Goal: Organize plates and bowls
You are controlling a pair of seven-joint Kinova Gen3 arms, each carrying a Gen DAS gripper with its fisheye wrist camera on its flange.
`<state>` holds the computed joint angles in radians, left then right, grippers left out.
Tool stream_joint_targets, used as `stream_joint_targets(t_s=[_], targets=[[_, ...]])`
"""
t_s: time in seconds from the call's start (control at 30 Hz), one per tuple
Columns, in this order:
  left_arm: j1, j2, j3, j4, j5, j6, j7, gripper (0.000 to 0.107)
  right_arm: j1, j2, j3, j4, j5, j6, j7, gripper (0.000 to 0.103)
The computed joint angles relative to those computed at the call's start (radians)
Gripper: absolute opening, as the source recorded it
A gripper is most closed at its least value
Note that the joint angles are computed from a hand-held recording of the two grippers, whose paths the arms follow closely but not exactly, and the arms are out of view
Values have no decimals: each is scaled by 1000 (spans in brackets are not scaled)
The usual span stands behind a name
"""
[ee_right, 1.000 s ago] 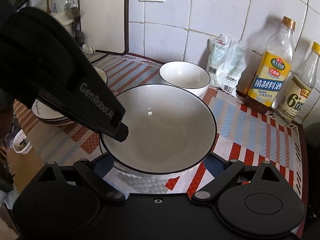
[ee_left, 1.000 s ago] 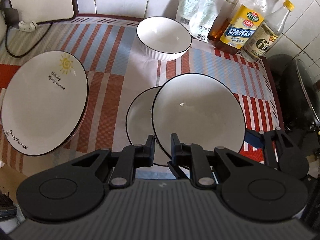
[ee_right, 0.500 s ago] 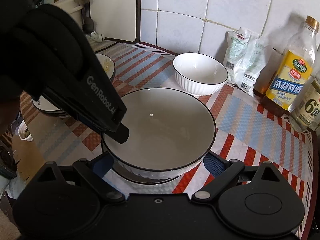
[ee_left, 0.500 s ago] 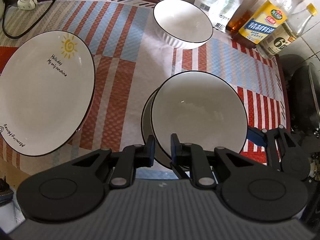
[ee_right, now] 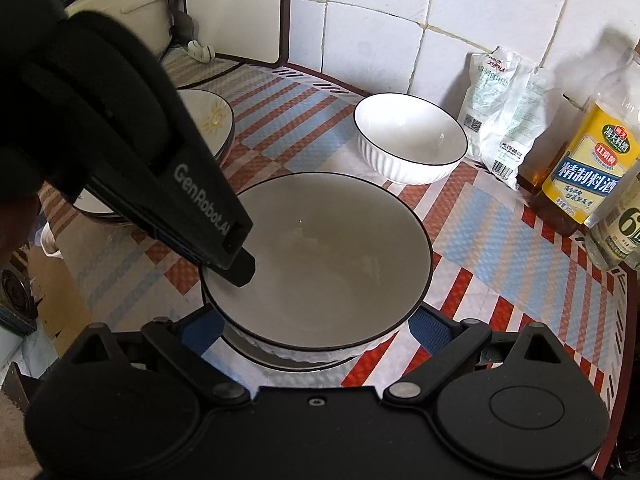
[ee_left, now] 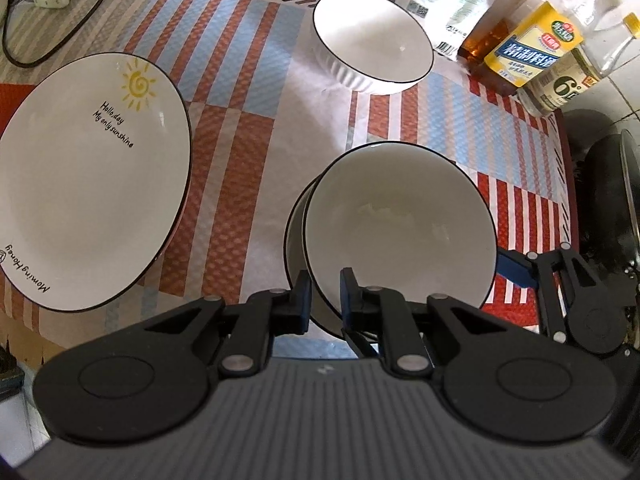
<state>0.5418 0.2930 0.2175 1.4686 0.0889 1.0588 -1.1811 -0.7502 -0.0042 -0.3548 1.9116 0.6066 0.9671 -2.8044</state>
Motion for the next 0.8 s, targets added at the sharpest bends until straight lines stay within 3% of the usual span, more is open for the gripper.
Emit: stream_joint_targets(t_s=[0.13, 0.37, 0.5, 0.63, 0.8], targets=[[-22, -12, 1, 28, 29, -30, -22, 13, 7, -10, -1, 14, -3, -25, 9, 100], [-73, -21, 7, 54, 109, -46, -80, 13, 0, -5, -1, -10, -8, 12, 142, 100], [-63, -31, 2, 55, 86, -56, -70, 13, 25, -24, 11, -5, -56, -22, 180, 100], [-39, -29, -2, 38, 33, -42, -60, 12, 19, -13, -11, -1, -4, -18, 121, 100], [17, -23, -7, 29, -69, -36, -13, 12, 21, 10, 8, -16, -78, -24, 213, 99]])
